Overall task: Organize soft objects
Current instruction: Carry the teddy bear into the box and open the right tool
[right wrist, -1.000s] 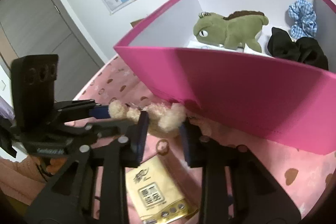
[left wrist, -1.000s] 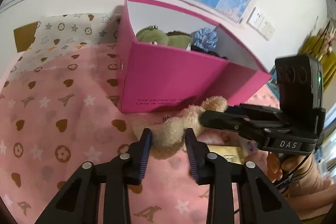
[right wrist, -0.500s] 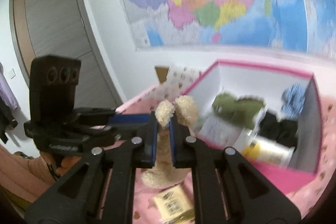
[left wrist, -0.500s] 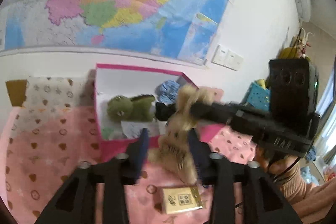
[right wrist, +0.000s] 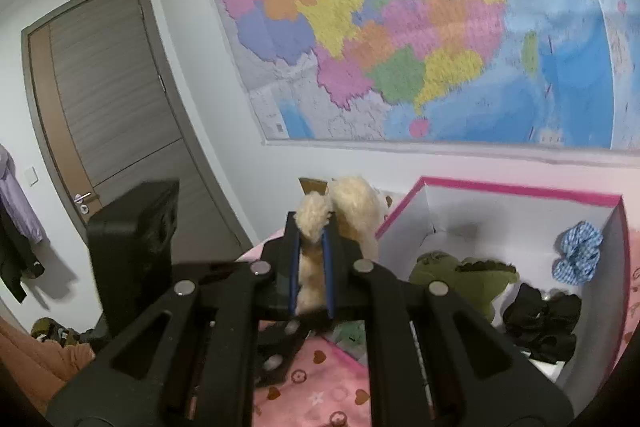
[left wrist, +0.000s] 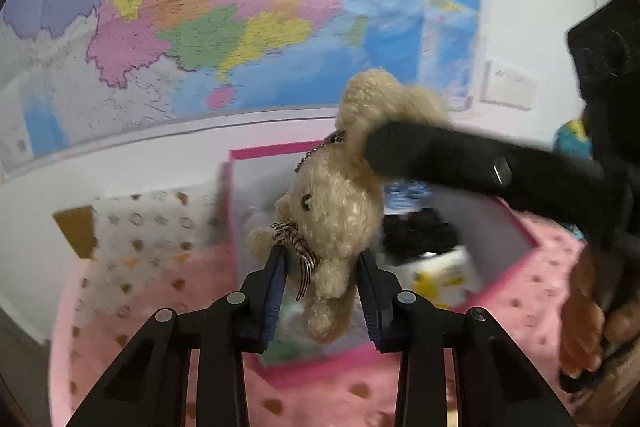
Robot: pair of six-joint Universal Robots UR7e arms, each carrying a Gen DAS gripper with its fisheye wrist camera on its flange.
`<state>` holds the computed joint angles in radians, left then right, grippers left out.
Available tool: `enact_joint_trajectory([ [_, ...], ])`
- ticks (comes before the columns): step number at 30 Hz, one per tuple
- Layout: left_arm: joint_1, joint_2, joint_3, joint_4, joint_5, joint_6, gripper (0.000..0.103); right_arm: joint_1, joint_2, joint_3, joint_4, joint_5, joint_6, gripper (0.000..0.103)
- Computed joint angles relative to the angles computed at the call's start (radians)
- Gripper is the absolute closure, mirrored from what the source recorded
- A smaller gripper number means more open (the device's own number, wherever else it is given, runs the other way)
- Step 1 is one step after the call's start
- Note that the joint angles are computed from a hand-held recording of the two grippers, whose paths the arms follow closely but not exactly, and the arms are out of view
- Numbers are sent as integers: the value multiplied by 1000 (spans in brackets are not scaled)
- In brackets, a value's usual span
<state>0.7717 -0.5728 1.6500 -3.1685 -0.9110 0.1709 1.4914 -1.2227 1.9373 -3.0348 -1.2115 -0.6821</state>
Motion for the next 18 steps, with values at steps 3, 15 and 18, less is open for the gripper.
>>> enact_joint_trajectory([
  [3, 3, 42, -50, 39, 96, 16, 66, -14, 28, -27, 28, -47, 2, 91],
  [15, 23, 30, -37, 97, 37, -28, 38, -99, 25, -9, 33, -179, 106, 60],
  [18, 32, 3, -14, 98, -22, -75, 37, -112, -16, 27, 19, -162, 99, 54],
])
